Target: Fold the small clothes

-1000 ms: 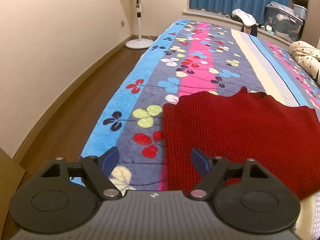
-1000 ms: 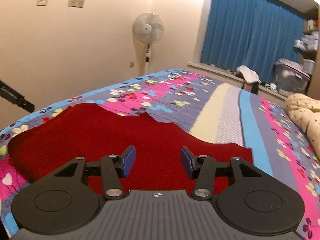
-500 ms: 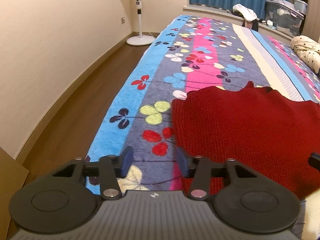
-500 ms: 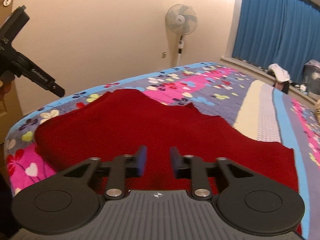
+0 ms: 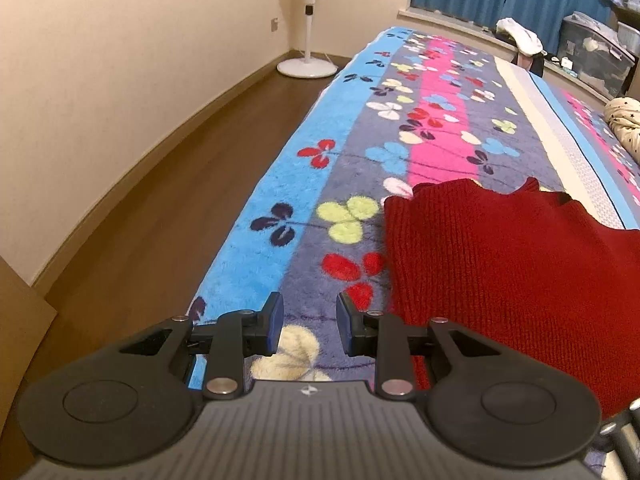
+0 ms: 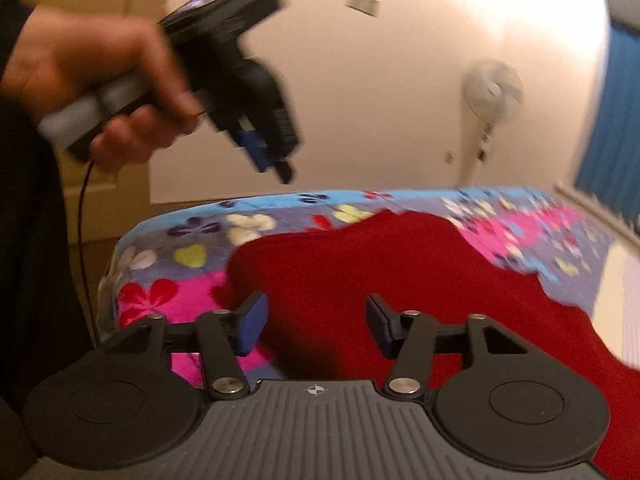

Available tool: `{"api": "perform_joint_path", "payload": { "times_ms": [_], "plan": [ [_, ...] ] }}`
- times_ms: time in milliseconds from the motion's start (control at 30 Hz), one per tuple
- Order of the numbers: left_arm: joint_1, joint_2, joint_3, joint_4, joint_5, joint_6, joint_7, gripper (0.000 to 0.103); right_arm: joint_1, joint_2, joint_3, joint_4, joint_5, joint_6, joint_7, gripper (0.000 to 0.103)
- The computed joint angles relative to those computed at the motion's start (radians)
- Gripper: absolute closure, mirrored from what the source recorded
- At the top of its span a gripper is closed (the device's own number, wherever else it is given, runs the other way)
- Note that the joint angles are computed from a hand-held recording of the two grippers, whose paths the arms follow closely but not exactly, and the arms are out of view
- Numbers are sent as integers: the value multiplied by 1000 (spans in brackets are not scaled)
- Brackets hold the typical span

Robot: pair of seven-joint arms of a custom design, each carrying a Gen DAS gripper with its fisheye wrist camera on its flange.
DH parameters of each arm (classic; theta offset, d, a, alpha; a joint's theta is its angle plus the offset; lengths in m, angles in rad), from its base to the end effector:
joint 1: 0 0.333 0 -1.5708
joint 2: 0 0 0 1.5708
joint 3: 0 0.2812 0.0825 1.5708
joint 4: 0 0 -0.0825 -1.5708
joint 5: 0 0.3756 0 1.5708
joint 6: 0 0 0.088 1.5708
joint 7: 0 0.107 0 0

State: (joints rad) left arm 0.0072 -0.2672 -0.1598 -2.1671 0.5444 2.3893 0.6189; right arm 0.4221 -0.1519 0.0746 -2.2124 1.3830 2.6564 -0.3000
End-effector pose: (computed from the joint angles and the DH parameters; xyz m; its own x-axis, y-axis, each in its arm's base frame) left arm 0.5104 -0.0793 0.5292 0.4699 -0.8826 -0.0185 -0.6899 -0.3540 -0.6315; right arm 0.4799 0.2300 0.4604 0.8990 -0.3924 0.1943 -0.0498 -0.5326 -0.8449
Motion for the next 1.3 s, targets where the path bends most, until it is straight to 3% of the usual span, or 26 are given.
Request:
{"api": "perform_joint_path", "payload": {
  "times_ms": [400, 533, 567, 600, 667, 700, 833, 1100, 1200, 1300],
  "plan": [
    [1, 25, 18, 14, -76, 28, 12, 70, 59, 111, 73, 43, -20, 205, -201, 46],
    [-2, 47, 27, 32, -123, 42, 1, 69, 59, 140, 81, 72, 9, 224, -235, 50],
    [-3, 50, 31, 31, -142, 55, -4, 66, 58, 144, 82, 79, 25, 230, -253, 61],
    [-7, 50, 39, 26, -177, 77, -1, 62, 54, 146, 82, 83, 25, 224, -256, 64],
    [-22, 57, 64, 18, -286, 120, 43, 30, 43, 138, 75, 89, 10, 188, -221, 78],
    [-31, 62, 72, 16, -340, 135, 70, 23, 38, 133, 73, 91, 4, 177, -205, 82],
    [-70, 88, 99, 20, -556, 195, 225, 12, 29, 96, 60, 99, 72, 140, -223, 86],
    [-70, 197, 94, 111, -867, 165, 469, 11, 20, 68, 43, 98, 128, 109, -237, 87],
    [-56, 246, 79, 162, -919, 147, 536, 12, 15, 61, 38, 96, 123, 103, -208, 87],
    [-35, 289, 64, 205, -889, 129, 512, 15, 9, 50, 30, 92, 127, 93, -201, 88]
  ]
}}
